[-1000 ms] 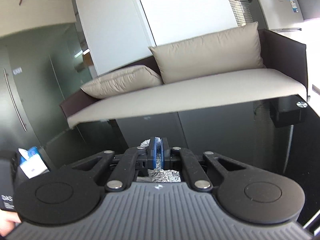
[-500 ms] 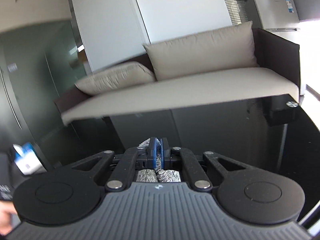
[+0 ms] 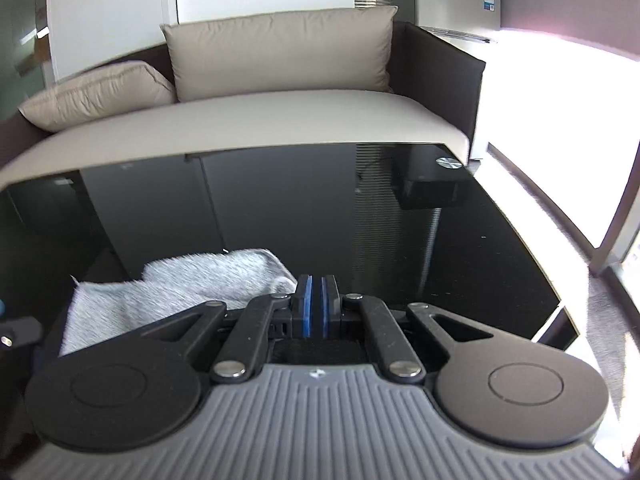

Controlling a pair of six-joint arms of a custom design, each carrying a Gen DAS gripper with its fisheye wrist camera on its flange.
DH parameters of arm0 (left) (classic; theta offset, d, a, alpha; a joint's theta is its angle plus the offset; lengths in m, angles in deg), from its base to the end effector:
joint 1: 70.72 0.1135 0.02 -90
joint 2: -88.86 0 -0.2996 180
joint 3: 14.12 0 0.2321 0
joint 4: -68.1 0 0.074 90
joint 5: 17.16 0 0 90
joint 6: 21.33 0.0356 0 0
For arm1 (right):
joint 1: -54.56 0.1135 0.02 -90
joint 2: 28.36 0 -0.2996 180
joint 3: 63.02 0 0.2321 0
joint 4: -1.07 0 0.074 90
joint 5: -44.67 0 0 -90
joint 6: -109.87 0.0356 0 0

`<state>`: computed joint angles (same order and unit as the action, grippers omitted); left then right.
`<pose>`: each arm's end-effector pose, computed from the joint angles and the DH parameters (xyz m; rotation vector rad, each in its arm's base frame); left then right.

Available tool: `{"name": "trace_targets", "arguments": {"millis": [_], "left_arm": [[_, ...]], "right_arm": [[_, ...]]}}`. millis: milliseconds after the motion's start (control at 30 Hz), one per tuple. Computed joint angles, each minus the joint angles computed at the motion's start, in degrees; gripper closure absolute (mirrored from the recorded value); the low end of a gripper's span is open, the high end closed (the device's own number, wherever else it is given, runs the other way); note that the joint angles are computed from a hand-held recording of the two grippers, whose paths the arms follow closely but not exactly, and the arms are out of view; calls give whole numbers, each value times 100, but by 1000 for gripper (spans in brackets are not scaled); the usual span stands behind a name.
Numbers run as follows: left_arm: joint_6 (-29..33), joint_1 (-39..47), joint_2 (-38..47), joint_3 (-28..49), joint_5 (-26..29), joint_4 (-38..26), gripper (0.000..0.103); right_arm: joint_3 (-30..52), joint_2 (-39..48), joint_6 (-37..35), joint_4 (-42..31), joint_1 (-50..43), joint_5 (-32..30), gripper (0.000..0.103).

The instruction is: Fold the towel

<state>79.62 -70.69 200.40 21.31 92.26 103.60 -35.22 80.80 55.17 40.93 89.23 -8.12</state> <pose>0.2674 -0.0117 0.0968 0.3886 2.2130 -0.2830 0.2013 0.1130 0.0992 0.3304 2.1011 -0.0369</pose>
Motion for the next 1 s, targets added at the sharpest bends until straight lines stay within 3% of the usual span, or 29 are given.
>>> {"name": "trace_targets", "arguments": {"millis": [33,100,300,467,633,933,1000], "left_arm": [[-8,-12,21,28,-13,-15,1],[-14,-43,80,120,-51,-51,1],[81,-176,442,427,-99,122,1],[259,-233,679,673,134,145,14],[320,-243,854,928,491,8,17],[657,-401,1143,1328,900,-274,53],[734,-423,1196,1375,1015,-267,55]], "right_arm": [[-87,-19,-35,212,0,-70,90],[-47,-4,-113,265,125,95,70],[91,-172,-133,123,92,-213,69],[127,-147,-90,139,24,-342,69],[144,-97,-168,235,-18,-404,69],[162,-20,-266,347,-104,-494,69],[152,-21,-257,365,-101,-487,69]]}}
